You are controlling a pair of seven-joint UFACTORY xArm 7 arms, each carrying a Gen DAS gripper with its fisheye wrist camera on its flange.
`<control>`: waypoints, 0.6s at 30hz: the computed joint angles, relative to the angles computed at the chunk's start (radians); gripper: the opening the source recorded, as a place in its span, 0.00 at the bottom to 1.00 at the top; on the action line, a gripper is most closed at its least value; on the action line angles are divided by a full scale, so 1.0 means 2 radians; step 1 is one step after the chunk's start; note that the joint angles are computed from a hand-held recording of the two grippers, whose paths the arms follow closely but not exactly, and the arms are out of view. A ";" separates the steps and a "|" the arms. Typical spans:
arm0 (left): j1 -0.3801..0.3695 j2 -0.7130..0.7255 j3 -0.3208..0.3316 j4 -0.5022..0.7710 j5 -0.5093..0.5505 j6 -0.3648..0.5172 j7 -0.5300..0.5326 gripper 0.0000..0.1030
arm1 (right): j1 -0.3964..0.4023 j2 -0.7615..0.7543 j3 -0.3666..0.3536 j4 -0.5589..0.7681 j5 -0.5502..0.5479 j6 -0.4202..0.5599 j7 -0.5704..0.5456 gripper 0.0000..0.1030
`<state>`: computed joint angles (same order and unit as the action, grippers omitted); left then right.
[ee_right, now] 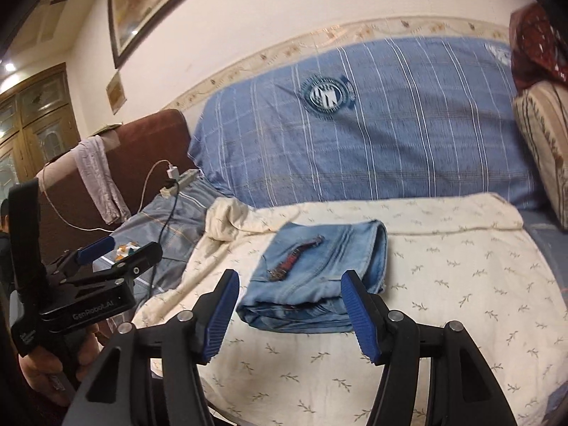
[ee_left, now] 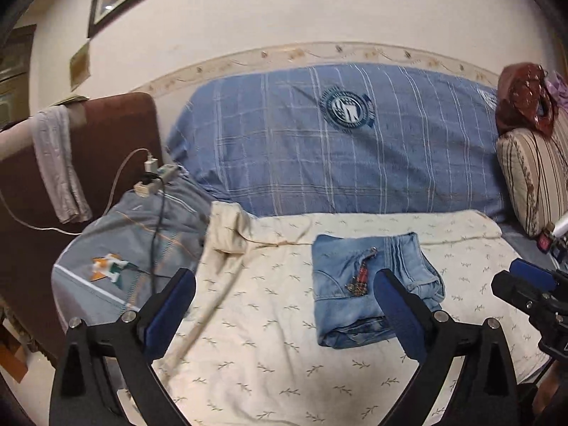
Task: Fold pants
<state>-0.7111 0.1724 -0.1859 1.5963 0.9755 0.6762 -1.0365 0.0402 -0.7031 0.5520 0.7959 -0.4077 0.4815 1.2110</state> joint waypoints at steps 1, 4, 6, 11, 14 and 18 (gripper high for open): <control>-0.001 -0.005 0.001 -0.004 0.004 0.004 -0.006 0.98 | -0.001 0.000 0.004 0.006 -0.002 0.006 0.000 0.61; 0.000 -0.016 -0.002 -0.011 0.017 0.017 -0.020 0.98 | -0.004 0.001 0.014 0.020 -0.008 0.017 -0.001 0.61; 0.002 -0.022 -0.005 -0.015 0.026 0.024 -0.028 0.99 | -0.008 0.001 0.021 0.028 -0.014 0.024 0.001 0.61; 0.004 -0.022 -0.014 -0.011 0.038 0.049 -0.036 0.99 | -0.012 -0.003 0.030 0.034 -0.021 0.035 0.011 0.62; 0.004 -0.023 -0.016 -0.010 0.038 0.058 -0.037 0.99 | -0.011 -0.006 0.030 0.033 -0.022 0.037 0.016 0.62; 0.007 -0.022 -0.017 -0.007 0.025 0.060 -0.034 0.99 | -0.011 -0.009 0.028 0.030 -0.022 0.037 0.019 0.62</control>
